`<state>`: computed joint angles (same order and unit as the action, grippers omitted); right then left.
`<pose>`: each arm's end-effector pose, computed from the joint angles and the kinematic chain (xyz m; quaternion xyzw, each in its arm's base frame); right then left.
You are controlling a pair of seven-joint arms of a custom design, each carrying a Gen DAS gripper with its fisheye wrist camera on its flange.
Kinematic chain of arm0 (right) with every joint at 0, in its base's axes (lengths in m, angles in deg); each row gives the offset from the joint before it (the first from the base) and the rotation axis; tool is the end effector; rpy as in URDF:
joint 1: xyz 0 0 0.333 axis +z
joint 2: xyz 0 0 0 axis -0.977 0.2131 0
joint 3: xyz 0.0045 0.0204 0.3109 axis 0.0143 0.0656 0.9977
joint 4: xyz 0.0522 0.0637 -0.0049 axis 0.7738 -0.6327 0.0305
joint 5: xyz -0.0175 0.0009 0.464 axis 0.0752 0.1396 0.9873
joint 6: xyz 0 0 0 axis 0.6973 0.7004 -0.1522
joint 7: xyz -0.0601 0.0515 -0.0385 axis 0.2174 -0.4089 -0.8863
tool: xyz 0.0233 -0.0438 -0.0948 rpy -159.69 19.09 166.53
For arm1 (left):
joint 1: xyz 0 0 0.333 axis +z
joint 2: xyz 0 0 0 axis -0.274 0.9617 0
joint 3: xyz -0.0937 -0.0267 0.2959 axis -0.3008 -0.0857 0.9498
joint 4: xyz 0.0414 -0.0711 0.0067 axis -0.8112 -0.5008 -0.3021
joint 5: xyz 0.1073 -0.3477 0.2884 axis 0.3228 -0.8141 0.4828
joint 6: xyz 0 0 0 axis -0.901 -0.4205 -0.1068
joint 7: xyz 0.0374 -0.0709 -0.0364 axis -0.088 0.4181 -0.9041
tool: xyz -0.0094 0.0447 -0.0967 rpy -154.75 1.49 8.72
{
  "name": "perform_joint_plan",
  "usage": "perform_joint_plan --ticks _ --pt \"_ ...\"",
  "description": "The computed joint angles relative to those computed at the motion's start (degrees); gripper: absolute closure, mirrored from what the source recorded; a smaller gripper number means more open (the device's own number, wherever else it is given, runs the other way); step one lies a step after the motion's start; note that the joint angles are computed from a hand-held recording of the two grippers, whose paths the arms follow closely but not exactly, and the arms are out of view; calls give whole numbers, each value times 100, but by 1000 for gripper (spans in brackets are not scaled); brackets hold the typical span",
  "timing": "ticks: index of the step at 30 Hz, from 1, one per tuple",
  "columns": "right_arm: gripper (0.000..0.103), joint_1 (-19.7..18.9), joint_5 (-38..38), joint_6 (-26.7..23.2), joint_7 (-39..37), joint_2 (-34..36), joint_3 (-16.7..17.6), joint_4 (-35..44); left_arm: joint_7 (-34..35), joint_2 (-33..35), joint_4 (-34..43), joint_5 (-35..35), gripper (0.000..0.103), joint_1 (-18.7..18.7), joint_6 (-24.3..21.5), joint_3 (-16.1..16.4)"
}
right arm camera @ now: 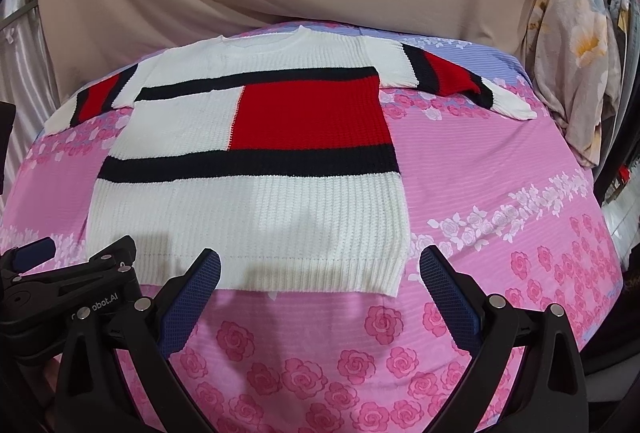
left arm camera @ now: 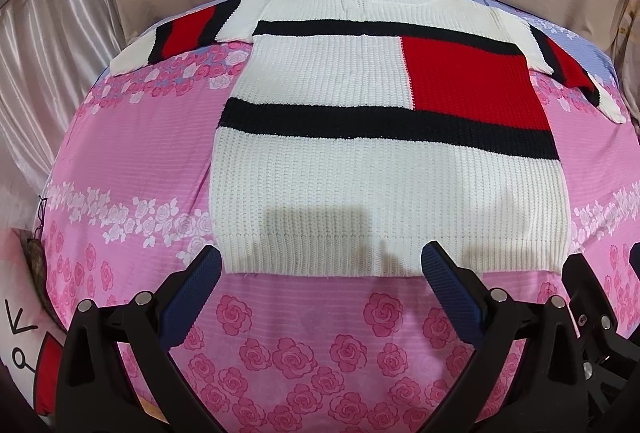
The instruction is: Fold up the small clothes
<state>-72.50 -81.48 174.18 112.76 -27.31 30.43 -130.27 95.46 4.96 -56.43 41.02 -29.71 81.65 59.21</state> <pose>0.5349 0.0815 0.5243 -0.7221 0.6096 -0.2129 0.2480 0.5120 -0.2698 0.5084 -0.8174 0.5120 -0.0934 0.2470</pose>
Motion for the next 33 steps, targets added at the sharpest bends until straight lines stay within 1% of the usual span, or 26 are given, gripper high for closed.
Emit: perform_joint_plan --ticks 33 --pt "5 10 57 -18 -76 -44 -48 -66 -8 26 25 -12 5 -28 -21 2"
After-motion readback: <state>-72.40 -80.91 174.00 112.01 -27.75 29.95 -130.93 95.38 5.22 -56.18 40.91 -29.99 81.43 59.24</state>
